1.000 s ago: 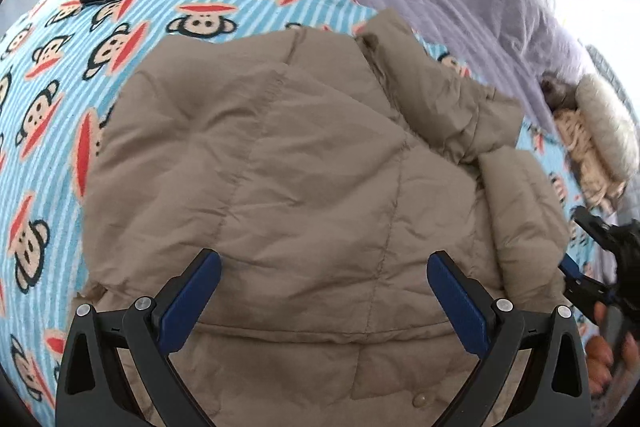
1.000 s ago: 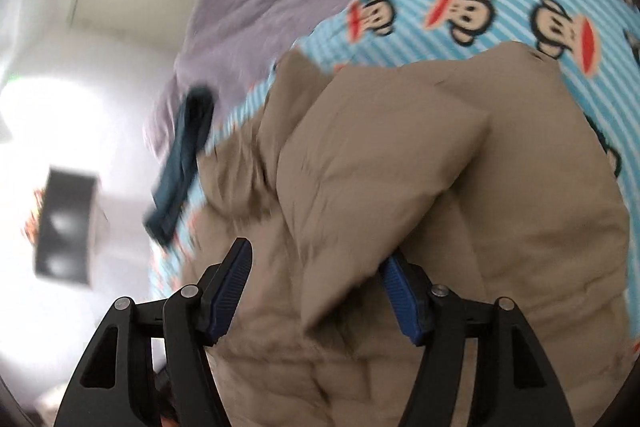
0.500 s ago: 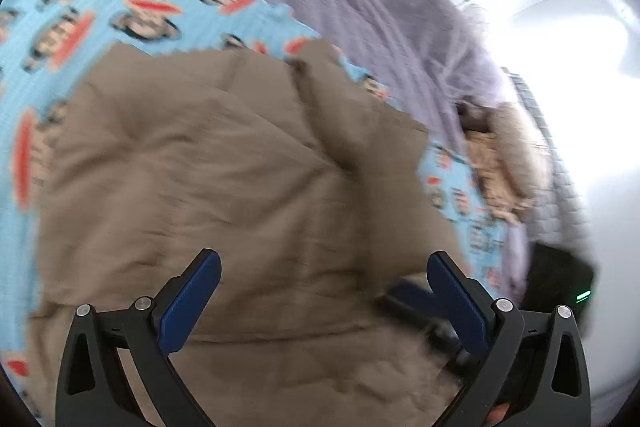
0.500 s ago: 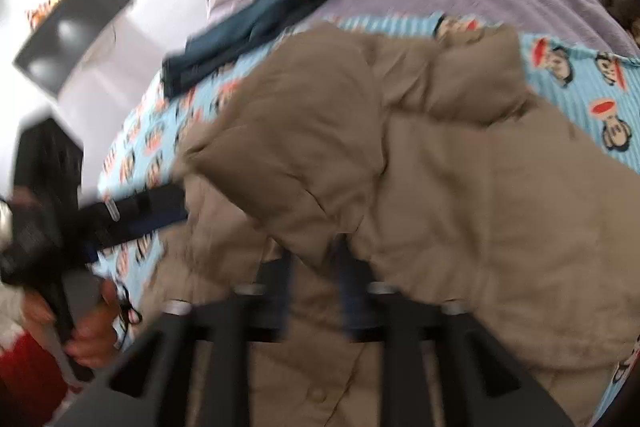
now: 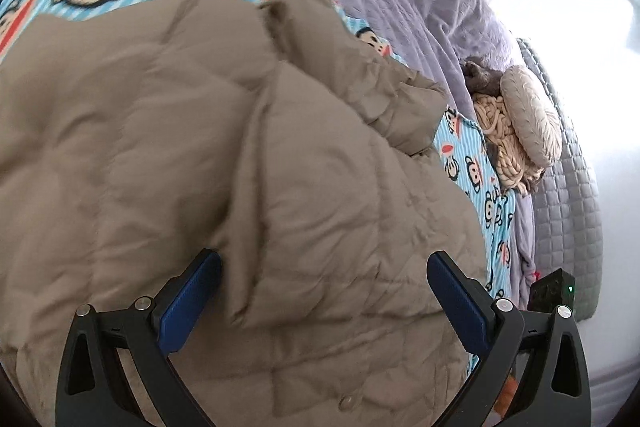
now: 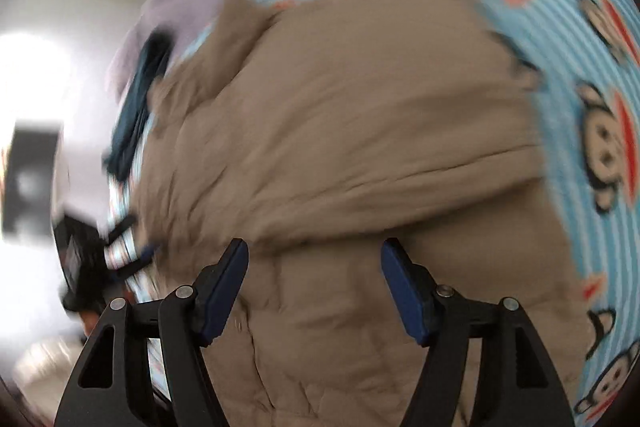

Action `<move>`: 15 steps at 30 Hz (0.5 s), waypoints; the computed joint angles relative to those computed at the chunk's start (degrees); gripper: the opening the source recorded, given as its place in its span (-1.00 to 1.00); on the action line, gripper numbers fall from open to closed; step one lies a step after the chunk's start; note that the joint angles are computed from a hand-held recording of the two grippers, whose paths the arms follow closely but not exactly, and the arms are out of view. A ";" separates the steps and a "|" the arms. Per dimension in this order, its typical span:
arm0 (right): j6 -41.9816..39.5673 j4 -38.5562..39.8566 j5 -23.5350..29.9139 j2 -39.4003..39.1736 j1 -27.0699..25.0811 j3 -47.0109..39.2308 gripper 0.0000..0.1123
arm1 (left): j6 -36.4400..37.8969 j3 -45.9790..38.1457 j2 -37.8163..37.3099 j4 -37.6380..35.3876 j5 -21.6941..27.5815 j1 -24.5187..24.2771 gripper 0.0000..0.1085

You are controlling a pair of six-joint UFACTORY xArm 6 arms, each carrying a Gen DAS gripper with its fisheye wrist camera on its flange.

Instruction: Fold large clothes

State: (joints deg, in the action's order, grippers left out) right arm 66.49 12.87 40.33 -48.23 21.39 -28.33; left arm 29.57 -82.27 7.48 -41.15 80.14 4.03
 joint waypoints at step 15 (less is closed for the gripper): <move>0.22 -2.68 -1.99 1.21 -1.23 3.75 -0.80 | 4.82 11.47 -8.73 6.90 -5.40 1.12 -0.75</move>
State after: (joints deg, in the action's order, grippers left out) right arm 66.71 10.19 38.34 -47.02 20.16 -24.57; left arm 34.39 -70.79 -1.26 -34.25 74.74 5.14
